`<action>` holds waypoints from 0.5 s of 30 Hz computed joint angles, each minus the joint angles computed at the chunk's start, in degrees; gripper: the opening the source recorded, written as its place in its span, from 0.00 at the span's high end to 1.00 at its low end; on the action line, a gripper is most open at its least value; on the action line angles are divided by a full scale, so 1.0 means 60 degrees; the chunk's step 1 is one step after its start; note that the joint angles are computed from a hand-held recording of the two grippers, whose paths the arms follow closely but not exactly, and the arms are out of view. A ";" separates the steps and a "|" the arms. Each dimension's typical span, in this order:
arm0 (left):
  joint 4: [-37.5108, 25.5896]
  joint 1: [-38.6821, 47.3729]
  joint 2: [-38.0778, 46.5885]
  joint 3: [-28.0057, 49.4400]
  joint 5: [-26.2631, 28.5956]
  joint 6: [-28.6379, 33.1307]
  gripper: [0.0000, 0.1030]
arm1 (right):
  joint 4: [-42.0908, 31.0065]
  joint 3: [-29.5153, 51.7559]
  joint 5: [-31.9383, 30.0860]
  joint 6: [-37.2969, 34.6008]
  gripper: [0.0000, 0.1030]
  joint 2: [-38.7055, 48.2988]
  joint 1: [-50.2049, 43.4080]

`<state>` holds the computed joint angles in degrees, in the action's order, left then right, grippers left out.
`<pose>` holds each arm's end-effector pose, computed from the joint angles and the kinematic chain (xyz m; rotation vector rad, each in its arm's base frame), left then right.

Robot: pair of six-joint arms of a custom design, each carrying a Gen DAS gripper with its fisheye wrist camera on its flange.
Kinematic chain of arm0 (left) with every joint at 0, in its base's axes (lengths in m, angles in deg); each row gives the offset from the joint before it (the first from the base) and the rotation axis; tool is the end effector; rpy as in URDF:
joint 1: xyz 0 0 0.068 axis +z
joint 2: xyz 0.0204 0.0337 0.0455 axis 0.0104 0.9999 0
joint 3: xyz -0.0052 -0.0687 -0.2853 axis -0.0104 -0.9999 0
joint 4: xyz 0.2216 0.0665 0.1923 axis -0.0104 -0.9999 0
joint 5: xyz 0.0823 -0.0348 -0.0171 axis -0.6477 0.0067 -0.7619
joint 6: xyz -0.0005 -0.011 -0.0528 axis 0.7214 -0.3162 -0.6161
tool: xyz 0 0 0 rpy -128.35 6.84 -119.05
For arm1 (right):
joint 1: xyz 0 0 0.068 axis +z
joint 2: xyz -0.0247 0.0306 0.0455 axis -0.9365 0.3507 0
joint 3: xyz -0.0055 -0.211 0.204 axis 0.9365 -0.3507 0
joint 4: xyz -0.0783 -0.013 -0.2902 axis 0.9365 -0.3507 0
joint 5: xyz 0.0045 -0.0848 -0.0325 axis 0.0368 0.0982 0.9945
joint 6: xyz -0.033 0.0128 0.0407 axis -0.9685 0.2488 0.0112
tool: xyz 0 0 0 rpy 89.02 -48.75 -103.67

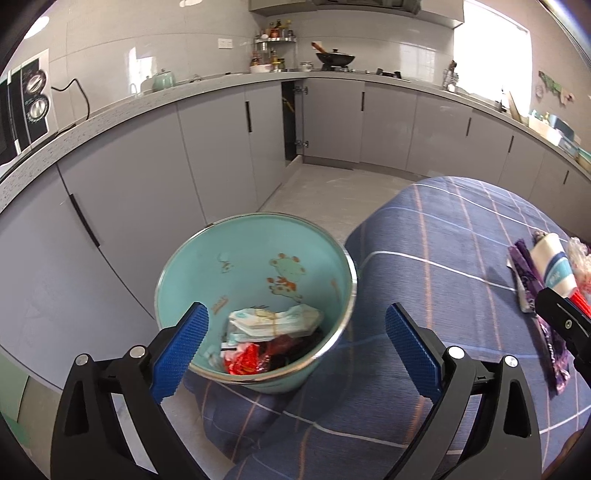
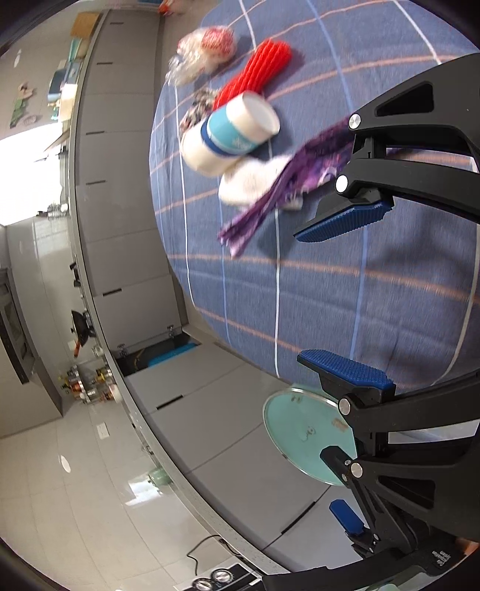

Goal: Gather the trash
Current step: 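Move both open tools back over the table toward the remaining trash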

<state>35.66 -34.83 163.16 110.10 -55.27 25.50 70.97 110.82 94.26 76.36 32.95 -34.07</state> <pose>0.2430 -0.1463 0.2403 -0.3387 2.2924 0.1983 0.2694 0.1833 0.2276 -0.0213 2.2399 0.4209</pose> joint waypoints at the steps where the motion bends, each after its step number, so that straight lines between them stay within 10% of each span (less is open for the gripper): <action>1: 0.0004 -0.0087 0.0075 0.0062 -0.0016 -0.0017 0.08 | -0.0007 -0.0085 0.0007 0.0019 0.41 -0.0099 -0.0051; 15: 0.0221 -0.1365 0.1315 0.0888 0.0006 -0.0177 0.08 | -0.0360 -0.1664 -0.0308 -0.0097 0.41 -0.1913 -0.1536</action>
<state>36.98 -43.02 171.05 115.43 -55.24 24.44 68.81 100.84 92.42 75.78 21.48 -43.29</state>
